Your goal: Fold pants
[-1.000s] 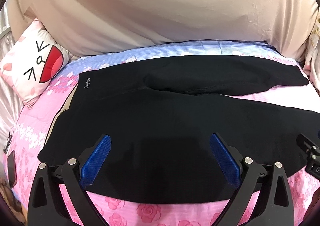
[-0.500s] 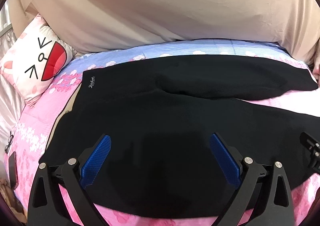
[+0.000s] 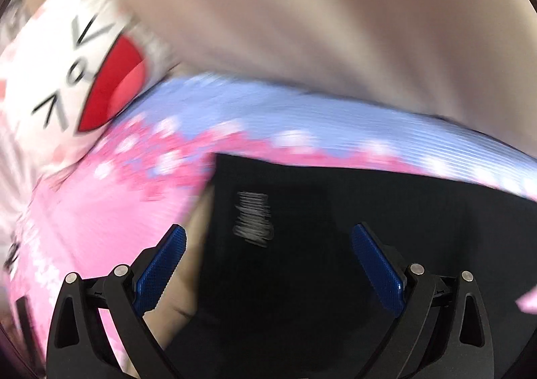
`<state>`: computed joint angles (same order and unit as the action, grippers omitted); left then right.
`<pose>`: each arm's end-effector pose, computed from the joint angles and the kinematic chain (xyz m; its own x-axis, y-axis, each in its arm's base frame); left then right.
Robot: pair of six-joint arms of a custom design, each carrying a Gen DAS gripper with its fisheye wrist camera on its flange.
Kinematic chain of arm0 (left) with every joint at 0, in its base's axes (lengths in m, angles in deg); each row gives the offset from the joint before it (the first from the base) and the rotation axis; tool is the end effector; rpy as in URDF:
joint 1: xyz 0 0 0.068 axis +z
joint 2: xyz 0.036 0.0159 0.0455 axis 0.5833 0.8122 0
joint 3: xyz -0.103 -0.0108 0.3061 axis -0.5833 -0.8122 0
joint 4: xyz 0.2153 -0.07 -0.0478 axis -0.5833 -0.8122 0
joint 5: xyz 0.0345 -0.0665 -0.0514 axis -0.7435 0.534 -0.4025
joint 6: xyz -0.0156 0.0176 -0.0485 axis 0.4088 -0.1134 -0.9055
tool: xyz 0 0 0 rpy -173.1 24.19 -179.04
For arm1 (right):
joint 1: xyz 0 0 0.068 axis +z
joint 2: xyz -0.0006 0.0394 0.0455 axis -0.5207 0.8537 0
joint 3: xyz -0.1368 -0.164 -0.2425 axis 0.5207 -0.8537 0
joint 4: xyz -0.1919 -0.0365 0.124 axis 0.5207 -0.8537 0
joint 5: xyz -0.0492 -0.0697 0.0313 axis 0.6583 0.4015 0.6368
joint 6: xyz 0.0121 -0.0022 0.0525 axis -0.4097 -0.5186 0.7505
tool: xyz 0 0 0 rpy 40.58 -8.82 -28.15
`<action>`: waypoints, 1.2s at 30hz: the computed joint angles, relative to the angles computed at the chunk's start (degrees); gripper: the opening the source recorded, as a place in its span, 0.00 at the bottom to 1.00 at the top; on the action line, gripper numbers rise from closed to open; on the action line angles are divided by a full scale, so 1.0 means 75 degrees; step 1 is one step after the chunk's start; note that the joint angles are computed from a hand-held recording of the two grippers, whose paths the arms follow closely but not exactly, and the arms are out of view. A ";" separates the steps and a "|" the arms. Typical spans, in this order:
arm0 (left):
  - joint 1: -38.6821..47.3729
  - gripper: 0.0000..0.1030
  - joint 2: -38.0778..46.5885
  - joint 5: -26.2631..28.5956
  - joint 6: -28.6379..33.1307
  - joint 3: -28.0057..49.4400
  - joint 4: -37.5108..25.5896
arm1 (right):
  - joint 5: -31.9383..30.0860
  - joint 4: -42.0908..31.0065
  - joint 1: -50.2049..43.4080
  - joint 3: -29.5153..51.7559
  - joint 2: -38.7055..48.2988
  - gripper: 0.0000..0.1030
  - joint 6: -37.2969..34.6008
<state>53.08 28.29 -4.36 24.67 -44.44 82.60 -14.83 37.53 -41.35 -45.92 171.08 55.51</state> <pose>0.1650 0.0598 0.1090 -0.7237 -0.3817 -0.5750 -0.5242 0.8459 0.0982 0.3193 -0.0551 0.0915 -0.7652 0.0365 -0.6428 0.0822 0.9958 -0.0413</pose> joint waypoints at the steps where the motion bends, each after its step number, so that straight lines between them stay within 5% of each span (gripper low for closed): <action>1: 0.0452 0.95 0.0235 0.0137 0.0311 0.0295 -0.0176 | -0.0005 -0.0292 -0.0147 0.0418 0.0178 0.95 0.0001; 7: 0.1211 0.95 0.1377 -0.0005 0.1412 0.0995 0.0412 | -0.0381 -0.0990 -0.0434 0.1730 0.0950 0.95 -0.0323; 16: 0.1891 0.94 0.2187 0.1529 0.1664 0.2807 -0.1478 | -0.0957 -0.3372 -0.0587 0.4037 0.1941 0.96 -0.0266; 19: 0.2087 0.71 0.2154 0.2225 0.1654 0.2768 -0.1450 | -0.1373 -0.3553 -0.0713 0.4238 0.1961 0.96 -0.0285; 20: 0.2031 0.63 0.2066 0.2196 0.1578 0.2697 -0.1394 | -0.1425 -0.3513 -0.0713 0.4206 0.1941 0.91 -0.0392; 21: 0.1889 0.44 0.2056 0.2015 0.1497 0.2616 -0.1214 | -0.1364 -0.3510 -0.0695 0.4220 0.1938 0.87 -0.0478; 23: 0.1643 0.20 0.1882 0.1759 0.1474 0.2484 -0.1079 | -0.1520 -0.3569 -0.0741 0.4250 0.1882 0.61 -0.0573; 25: 0.1515 0.21 0.1696 0.1728 0.1308 0.2508 -0.1301 | -0.2004 -0.3835 -0.0875 0.4309 0.1777 0.37 -0.0458; 27: 0.1467 0.20 0.1562 0.1692 0.1277 0.2466 -0.1324 | -0.2211 -0.4049 -0.0945 0.4413 0.1738 0.31 -0.0480; 30: 0.1514 0.21 0.1145 0.1849 0.1275 0.2316 -0.1491 | -0.1975 -0.4002 -0.0855 0.4449 0.1731 0.35 -0.0690; 32: 0.1644 0.24 0.1190 0.1862 0.1456 0.2437 -0.1673 | -0.1413 -0.3645 -0.0731 0.4154 0.1557 0.73 -0.0532; 33: 0.1636 0.31 0.1263 0.1756 0.1474 0.2470 -0.1697 | -0.1335 -0.3416 -0.0722 0.4045 0.1525 0.82 -0.0446; 34: 0.1616 0.37 0.1393 0.1641 0.1436 0.2538 -0.1707 | -0.1366 -0.3293 -0.0757 0.4022 0.1540 0.85 -0.0437; 35: 0.1576 0.55 0.1526 0.1595 0.1343 0.2643 -0.1784 | -0.1488 -0.3451 -0.0777 0.4153 0.1605 0.84 -0.0429; 36: 0.1577 0.57 0.1682 0.1620 0.1303 0.2708 -0.1691 | -0.1609 -0.3640 -0.0802 0.4348 0.1725 0.78 -0.0390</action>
<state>64.90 40.91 7.79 34.45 -24.13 69.91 -26.90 10.23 -47.37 -13.31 184.02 52.59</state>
